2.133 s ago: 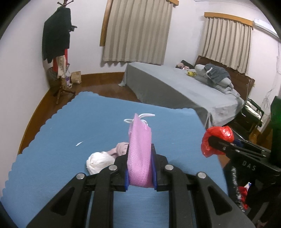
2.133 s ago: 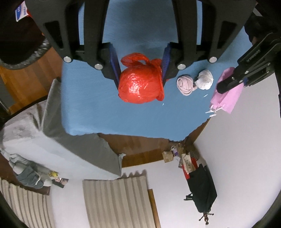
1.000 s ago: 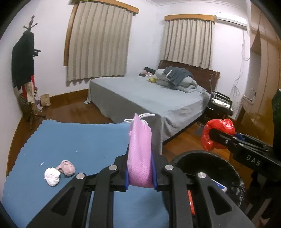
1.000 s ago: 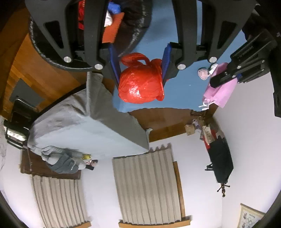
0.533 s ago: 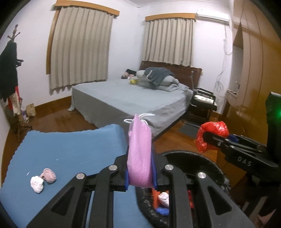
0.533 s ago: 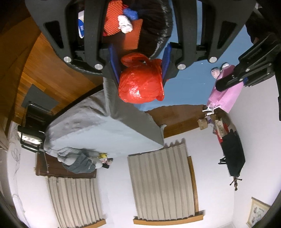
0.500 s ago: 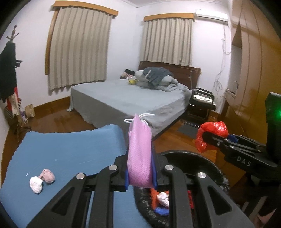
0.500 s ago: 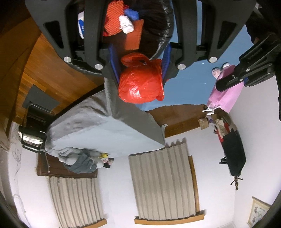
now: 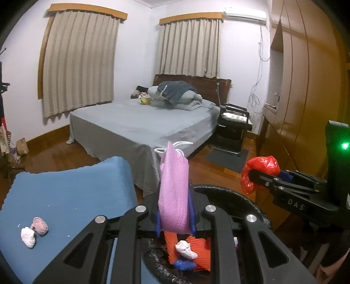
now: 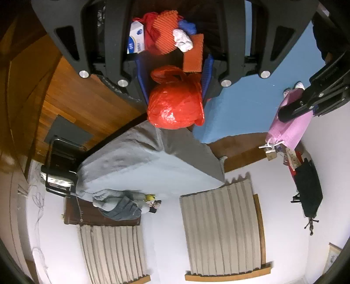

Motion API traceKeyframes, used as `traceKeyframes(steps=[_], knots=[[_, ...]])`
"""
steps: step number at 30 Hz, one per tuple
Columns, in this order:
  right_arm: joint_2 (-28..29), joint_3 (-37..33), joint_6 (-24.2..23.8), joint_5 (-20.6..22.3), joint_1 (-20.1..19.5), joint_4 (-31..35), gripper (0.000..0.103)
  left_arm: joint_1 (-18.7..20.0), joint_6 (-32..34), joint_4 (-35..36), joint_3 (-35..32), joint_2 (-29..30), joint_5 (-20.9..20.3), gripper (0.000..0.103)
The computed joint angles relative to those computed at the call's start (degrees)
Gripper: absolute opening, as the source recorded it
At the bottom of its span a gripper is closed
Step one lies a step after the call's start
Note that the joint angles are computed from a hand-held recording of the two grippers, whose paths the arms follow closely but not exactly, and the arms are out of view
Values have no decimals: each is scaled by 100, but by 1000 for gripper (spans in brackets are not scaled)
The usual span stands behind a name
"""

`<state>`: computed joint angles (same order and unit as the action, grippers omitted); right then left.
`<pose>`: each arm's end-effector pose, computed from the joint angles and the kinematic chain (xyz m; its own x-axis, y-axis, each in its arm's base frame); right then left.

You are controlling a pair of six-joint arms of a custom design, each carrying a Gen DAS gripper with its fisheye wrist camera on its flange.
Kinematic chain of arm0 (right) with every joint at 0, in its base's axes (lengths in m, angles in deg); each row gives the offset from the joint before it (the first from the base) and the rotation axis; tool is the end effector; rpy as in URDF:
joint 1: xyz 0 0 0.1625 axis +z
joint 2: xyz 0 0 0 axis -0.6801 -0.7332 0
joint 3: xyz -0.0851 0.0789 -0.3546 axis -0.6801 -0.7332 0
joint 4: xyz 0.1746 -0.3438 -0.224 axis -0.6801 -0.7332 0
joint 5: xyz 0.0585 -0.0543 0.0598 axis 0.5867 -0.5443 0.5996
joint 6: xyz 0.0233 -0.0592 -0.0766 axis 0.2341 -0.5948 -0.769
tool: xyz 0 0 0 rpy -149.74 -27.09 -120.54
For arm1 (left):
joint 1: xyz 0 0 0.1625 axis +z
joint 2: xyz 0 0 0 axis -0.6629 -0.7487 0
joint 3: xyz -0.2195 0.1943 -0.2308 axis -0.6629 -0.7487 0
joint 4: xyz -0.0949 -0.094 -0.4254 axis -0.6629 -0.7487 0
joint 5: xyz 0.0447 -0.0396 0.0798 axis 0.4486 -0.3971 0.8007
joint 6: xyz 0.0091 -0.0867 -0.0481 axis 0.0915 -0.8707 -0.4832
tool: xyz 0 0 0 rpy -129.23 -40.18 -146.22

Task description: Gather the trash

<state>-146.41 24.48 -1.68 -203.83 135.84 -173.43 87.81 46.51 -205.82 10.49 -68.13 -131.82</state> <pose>0.0995 -0.5713 0.4160 -0.7081 0.4348 0.5563 -0.3699 0.4426 -0.8168 -0.4572 -0.7009 0.0944 -0.4854 0.7964 -0.3607 0.8531 0.3412 -0.3947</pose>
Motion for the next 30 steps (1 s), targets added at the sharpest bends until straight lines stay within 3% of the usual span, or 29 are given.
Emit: traceKeyframes(steps=[12,30], knots=[[-90,146,115,-162,-92,-81,40,-24,99,243,-113,235,-303,19],[-138,184,452,57,-502,396,40,83,22,978,-610,723,-365,19]])
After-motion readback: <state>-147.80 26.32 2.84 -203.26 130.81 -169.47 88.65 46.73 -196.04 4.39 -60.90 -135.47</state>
